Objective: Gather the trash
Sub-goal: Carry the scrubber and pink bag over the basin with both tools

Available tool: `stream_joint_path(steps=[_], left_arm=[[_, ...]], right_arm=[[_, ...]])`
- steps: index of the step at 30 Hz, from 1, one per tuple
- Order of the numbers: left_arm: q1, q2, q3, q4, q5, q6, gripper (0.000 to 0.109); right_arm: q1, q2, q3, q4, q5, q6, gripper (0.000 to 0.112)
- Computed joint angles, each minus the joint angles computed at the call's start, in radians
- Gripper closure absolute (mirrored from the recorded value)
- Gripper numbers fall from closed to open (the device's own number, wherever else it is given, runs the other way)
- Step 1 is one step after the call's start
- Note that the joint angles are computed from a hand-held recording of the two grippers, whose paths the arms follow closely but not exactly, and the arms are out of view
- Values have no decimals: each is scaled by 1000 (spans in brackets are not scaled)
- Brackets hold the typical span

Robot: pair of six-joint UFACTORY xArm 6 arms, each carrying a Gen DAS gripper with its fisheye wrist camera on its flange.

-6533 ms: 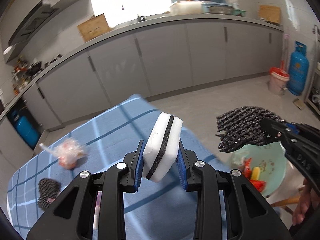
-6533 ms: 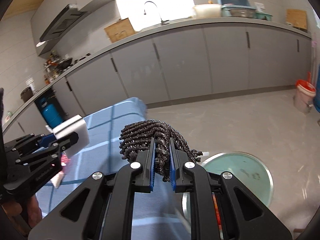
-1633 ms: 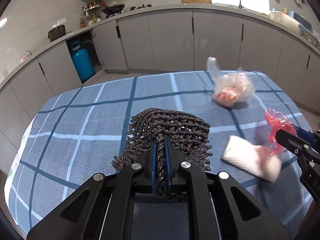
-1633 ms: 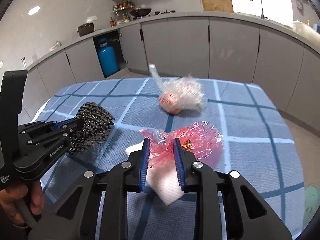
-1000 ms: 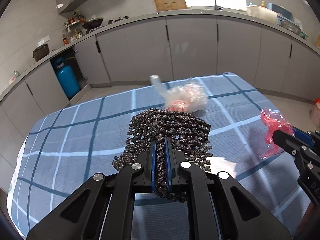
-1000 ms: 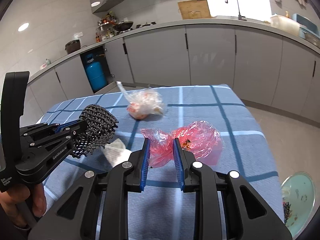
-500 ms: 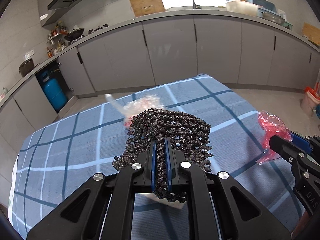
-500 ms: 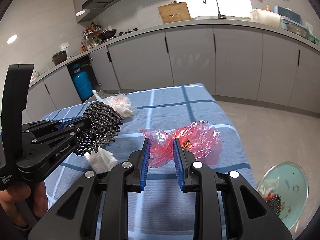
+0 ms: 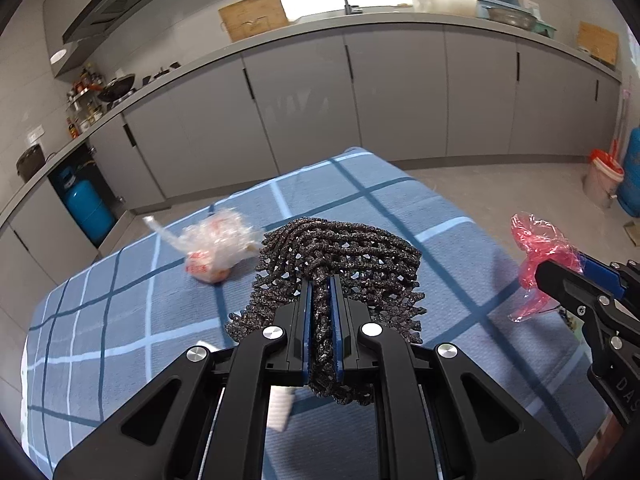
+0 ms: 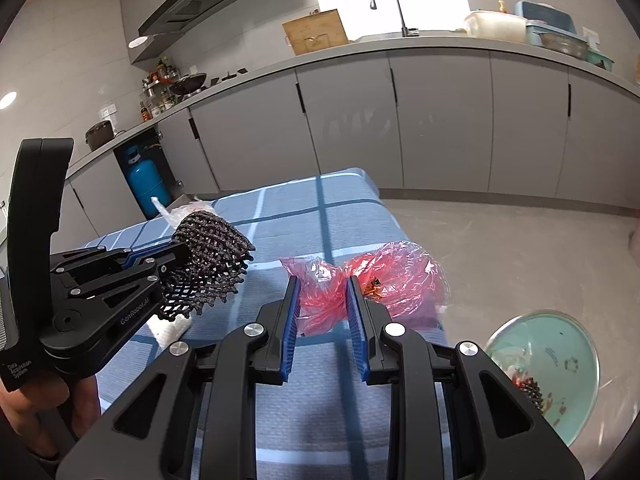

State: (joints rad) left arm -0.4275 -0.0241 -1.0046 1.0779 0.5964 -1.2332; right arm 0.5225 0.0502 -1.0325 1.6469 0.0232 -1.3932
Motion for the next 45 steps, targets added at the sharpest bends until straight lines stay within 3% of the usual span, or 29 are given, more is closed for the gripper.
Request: stream_joint_path(steps=[11,24,32,43,45], left_arm=[[-69,93,-107,-10,4,40,99],[-171,259,-285,-36,-57,116,99],[-208,406,-429,-152,-112,227,99],[-256,535,-538,-273,-127,354,98],[-260,546,-546,-283,-130,365,95]], right_arm=[[-89,-34,42,78,14,-74,87],[-238,-62,94,157,16,-141,87],[-354,-56,125,154,59,-132,87],[-433,1,108,156,99,-130,86],[-443,19,97,165,107,-137,79]])
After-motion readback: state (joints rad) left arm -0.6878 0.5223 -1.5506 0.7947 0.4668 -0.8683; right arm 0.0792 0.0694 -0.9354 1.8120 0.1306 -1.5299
